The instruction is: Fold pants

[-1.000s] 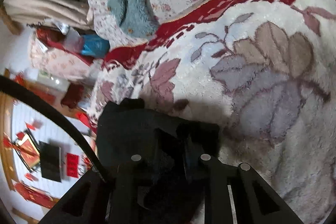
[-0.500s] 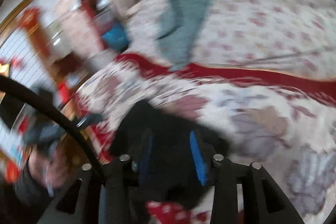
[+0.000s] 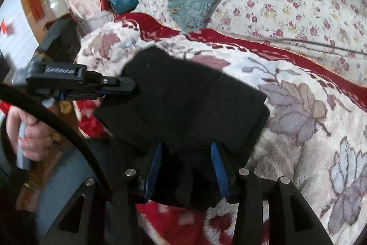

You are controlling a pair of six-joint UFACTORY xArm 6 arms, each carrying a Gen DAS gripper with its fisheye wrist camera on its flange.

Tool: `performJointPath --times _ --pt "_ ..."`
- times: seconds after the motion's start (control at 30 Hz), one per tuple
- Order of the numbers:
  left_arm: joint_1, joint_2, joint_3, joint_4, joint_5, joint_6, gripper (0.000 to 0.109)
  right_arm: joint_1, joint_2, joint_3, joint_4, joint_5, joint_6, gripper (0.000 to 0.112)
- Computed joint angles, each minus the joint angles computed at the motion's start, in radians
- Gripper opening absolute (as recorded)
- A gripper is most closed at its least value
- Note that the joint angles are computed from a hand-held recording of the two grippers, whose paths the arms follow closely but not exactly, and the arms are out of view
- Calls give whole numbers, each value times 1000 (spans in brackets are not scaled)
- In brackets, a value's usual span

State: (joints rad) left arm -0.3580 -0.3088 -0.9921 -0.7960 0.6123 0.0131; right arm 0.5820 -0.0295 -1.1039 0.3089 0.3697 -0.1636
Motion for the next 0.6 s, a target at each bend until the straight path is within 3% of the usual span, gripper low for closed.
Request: performJointPath --times 0.07,0.13,0.2,0.23,0.27,0.3,0.37,0.43,0.53,0.6 --pt "2 -5 -3 -54 -56 50 19 2 -6 -8 -33 -76 25 42" --pt "9 63 -70 -67 -37 38 24 -9 19 -49 -135 -116 106 43" --pt "20 158 -144 -82 21 25 24 -24 91 -143 -232 -57 166 43" --pt "20 187 -163 -26 38 -25 24 -30 143 -200 -271 5 170 43" --pt "17 232 -191 57 59 -83 10 -35 180 -235 -308 57 181 43" --pt "15 265 -189 99 39 -100 3 -40 210 -240 -316 67 166 45" --pt "16 275 -181 56 12 -76 3 -55 192 -172 -205 -31 78 48" --pt "24 277 -186 40 25 -65 3 -60 179 -141 -73 -67 13 48" --pt "33 275 -210 56 51 -82 2 -54 173 -127 -106 -92 34 48" --pt "57 224 -180 -35 45 -54 4 -54 160 -129 -41 -81 -5 49"
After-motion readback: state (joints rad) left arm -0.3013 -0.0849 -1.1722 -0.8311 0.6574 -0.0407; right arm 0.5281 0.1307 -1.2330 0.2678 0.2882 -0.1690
